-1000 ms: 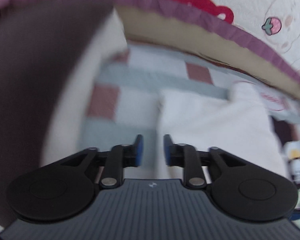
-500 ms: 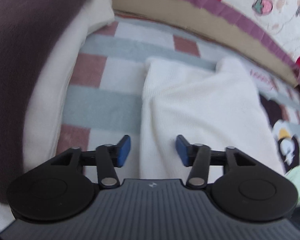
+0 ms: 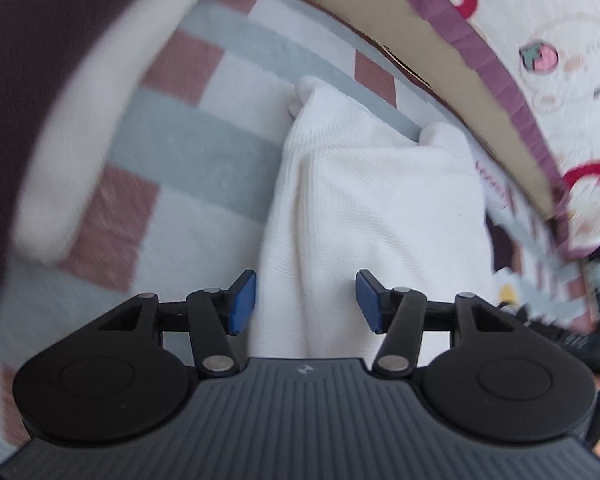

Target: Fold clothes

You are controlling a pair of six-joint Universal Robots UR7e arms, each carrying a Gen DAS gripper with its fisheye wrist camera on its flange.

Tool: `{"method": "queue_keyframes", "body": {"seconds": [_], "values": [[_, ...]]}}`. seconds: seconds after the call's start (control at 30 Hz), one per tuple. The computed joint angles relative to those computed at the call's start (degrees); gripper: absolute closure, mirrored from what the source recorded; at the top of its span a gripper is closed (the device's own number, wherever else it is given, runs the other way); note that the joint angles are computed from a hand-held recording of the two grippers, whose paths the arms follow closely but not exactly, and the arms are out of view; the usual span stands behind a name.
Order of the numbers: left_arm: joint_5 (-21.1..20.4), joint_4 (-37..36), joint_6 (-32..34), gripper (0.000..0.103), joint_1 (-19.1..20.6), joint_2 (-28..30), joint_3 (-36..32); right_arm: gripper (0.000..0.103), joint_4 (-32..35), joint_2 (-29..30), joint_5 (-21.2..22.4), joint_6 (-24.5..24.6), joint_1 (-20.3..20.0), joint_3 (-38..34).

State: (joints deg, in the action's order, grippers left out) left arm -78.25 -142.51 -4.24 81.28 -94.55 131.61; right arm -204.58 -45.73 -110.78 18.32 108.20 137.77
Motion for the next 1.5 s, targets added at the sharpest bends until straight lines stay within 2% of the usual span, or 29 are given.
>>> {"method": "queue_keyframes", "body": {"seconds": [0.23,0.33,0.4,0.5,0.57,0.6,0.63,0.67,0.73,0.8,0.9,0.97,1.03,1.07,1.1,1.13,1.2,1.23,1.33,1.37,1.43,1.5], "values": [[1.9,-1.7,-1.9,0.045,-0.2,-0.9,2.0,0.038,-3.5,1.8,6.8,1.9,-4.1,1.5],[-4.3,-0.4,-1.4,0.045,2.4,0.1,0.9,0.037,-4.4,3.1,7.7,1.5,-4.7,0.3],[-8.3,-2.2,-1.7,0.044,4.1,1.3,0.8,0.036,-6.2,4.7,7.3,1.4,-4.5,-0.9],[-10.7,-7.3,-2.4,0.039,5.1,3.6,0.9,0.03,-8.3,7.1,6.4,0.7,-4.1,-3.1],[-10.6,-10.4,-0.5,0.039,4.6,5.4,0.8,0.029,-8.0,8.3,4.7,-2.0,-3.4,-5.6],[-10.0,-11.8,1.6,0.044,3.8,6.2,1.0,0.03,-8.4,9.0,3.9,-3.7,-3.0,-6.5],[-8.8,-12.8,4.2,0.055,2.7,6.6,1.4,0.041,-9.3,9.7,3.2,-5.8,-2.8,-7.2],[-7.5,-13.6,7.0,0.085,1.5,6.8,1.8,0.061,-11.1,10.3,3.0,-8.4,-2.7,-7.3],[-5.2,-15.7,12.0,0.086,-1.0,6.5,3.2,0.068,-14.6,11.5,1.1,-14.8,-0.8,-7.2],[-4.2,-18.4,16.0,0.087,-3.7,4.4,5.2,0.07,-17.3,12.0,-2.1,-19.5,2.4,-7.5],[-5.5,-22.0,19.4,0.088,-7.0,2.1,6.2,0.071,-20.7,12.0,-6.2,-26.0,6.8,-8.5],[-6.7,-25.0,20.7,0.088,-8.3,2.5,5.2,0.071,-23.4,12.1,-8.9,-32.4,8.9,-10.8],[-8.9,-28.4,21.3,0.088,-8.5,5.0,3.1,0.07,-24.8,11.3,-10.0,-35.5,8.6,-12.9],[-8.6,-30.2,21.4,0.083,-8.6,7.0,2.0,0.065,-24.4,10.8,-10.5,-35.8,7.9,-14.1],[-5.9,-31.5,20.4,0.068,-9.0,9.6,0.8,0.061,-23.0,10.2,-11.5,-35.0,6.6,-15.2],[-2.5,-32.5,18.9,0.059,-9.5,12.4,-0.4,0.057,-21.5,10.1,-13.2,-34.3,5.7,-16.1],[1.0,-30.9,16.7,0.057,-8.6,14.9,-2.0,0.055,-18.5,9.7,-16.6,-32.6,4.1,-16.6],[0.7,-28.7,15.7,0.057,-7.5,14.7,-2.4,0.055,-17.1,8.9,-16.6,-30.2,3.3,-15.3],[-2.2,-21.0,13.1,0.056,-3.6,13.3,-3.4,0.054,-14.5,5.8,-11.7,-24.2,0.2,-9.7],[-2.0,-18.5,12.0,0.055,-2.9,13.1,-3.9,0.053,-14.1,5.4,-10.8,-23.1,-0.4,-8.3],[0.1,-15.3,10.2,0.054,-3.0,12.8,-4.3,0.049,-15.8,5.4,-9.4,-21.6,-1.6,-5.8],[2.4,-13.6,9.7,0.05,-3.7,12.8,-4.2,0.046,-16.3,4.4,-5.9,-17.4,-3.2,-3.6]]}}
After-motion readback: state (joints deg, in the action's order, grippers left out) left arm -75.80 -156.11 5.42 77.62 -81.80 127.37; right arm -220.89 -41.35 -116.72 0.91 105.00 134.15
